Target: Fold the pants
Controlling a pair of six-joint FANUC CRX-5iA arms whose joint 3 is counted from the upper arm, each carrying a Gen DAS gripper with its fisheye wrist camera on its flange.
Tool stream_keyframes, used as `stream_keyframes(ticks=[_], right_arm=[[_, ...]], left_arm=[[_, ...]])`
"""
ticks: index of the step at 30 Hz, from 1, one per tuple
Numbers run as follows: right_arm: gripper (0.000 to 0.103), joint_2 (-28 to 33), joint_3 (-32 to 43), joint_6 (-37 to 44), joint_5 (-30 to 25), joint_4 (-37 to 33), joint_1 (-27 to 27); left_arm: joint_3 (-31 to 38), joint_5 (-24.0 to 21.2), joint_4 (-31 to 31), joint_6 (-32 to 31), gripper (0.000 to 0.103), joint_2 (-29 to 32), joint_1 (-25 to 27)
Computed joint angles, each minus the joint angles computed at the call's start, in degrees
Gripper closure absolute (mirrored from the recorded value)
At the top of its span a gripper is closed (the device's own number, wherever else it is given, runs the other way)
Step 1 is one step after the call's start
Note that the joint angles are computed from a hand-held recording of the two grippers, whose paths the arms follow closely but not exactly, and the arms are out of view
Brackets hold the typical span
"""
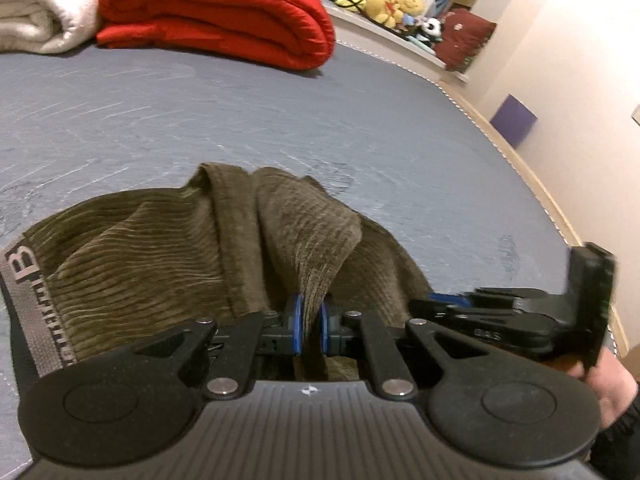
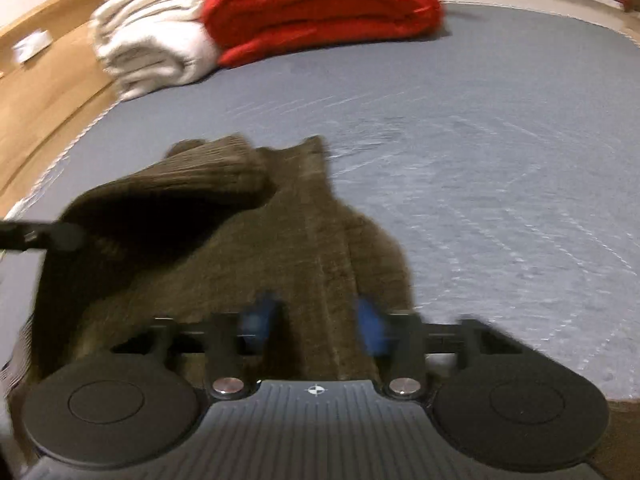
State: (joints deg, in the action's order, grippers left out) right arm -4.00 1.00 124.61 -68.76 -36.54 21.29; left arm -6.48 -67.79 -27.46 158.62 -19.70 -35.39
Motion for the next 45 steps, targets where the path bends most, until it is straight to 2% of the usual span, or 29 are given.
stream_keyframes(ticks=[1,3,5,6,8,9,11,12,13,14,15,16,25,29,31,34,41,43,45], right_arm=[[0.090,-0.8,-0.3,1.1,0.0,0.2,0.2],[0.094,-2.2,-0.1,4.7,-1.3,-1.0,-0.7],[0.095,-2.1,2.4,8.9,-6.7,-5.9,-4.6],[0.096,-1.4,4.5,10.9,-11.3,-9.9,-7.7],[0.096,2.0,10.0,16.9,-25.3,-20.6,-16.0],[0.096,3.5,12.0,20.5,-32.8,-25.6,-19.7],[0.095,7.1,15.8,24.8,-45.6,-29.8,-23.2],[0.094,7.6,15.9,25.9,-48.1,-29.2,-23.4],[0.089,7.3,15.0,26.6,-47.7,-27.4,-23.0],[0.083,6.2,13.5,26.8,-44.8,-24.0,-21.9],[0.070,5.3,12.2,26.3,-41.7,-20.9,-20.5],[0.061,4.9,11.2,25.1,-39.2,-19.1,-19.6],[0.050,9.5,10.7,4.8,-31.8,-21.1,-16.5],[0.055,10.4,11.3,2.1,-31.3,-22.7,-14.9],[0.075,10.0,11.6,2.6,-30.8,-23.6,-14.6],[0.092,9.4,11.8,3.0,-30.0,-26.5,-15.6],[0.094,8.7,13.2,5.2,-29.2,-37.6,-22.4],[0.096,8.3,12.6,5.1,-25.1,-42.1,-25.5],[0.096,6.9,9.9,1.1,-15.9,-47.2,-29.9]], left_arm=[[0.2,-0.7,-0.6,1.0,0.093,0.1,-0.2],[1.1,-3.0,-3.2,3.8,0.093,0.4,-1.5],[3.1,-6.6,-8.1,8.6,0.094,1.6,-4.3],[3.9,-8.1,-10.9,11.2,0.101,2.1,-5.8],[4.9,-9.2,-15.3,14.5,0.101,2.2,-8.3],[5.0,-8.1,-15.9,14.9,0.101,2.1,-8.4],[4.2,-4.4,-13.5,13.1,0.101,1.6,-6.6],[4.3,-3.5,-12.1,11.8,0.101,2.0,-5.9],[4.7,-3.6,-11.7,11.1,0.100,2.6,-5.8],[5.0,-3.9,-11.5,10.7,0.100,3.1,-5.7],[5.2,-3.8,-11.1,10.3,0.100,3.3,-5.6],[5.2,-3.5,-10.7,9.9,0.100,3.3,-5.3],[6.0,-7.1,-12.2,10.8,0.098,3.0,-7.9],[6.3,-8.8,-12.5,10.1,0.092,2.9,-8.3],[6.3,-9.3,-12.4,9.9,0.092,2.8,-8.2],[6.3,-10.2,-12.8,10.1,0.092,2.7,-8.4],[7.2,-13.2,-16.0,13.1,0.092,3.1,-10.0],[8.2,-15.5,-19.3,16.1,0.092,3.9,-12.0],[9.2,-17.4,-22.5,17.9,0.092,4.8,-14.0]])
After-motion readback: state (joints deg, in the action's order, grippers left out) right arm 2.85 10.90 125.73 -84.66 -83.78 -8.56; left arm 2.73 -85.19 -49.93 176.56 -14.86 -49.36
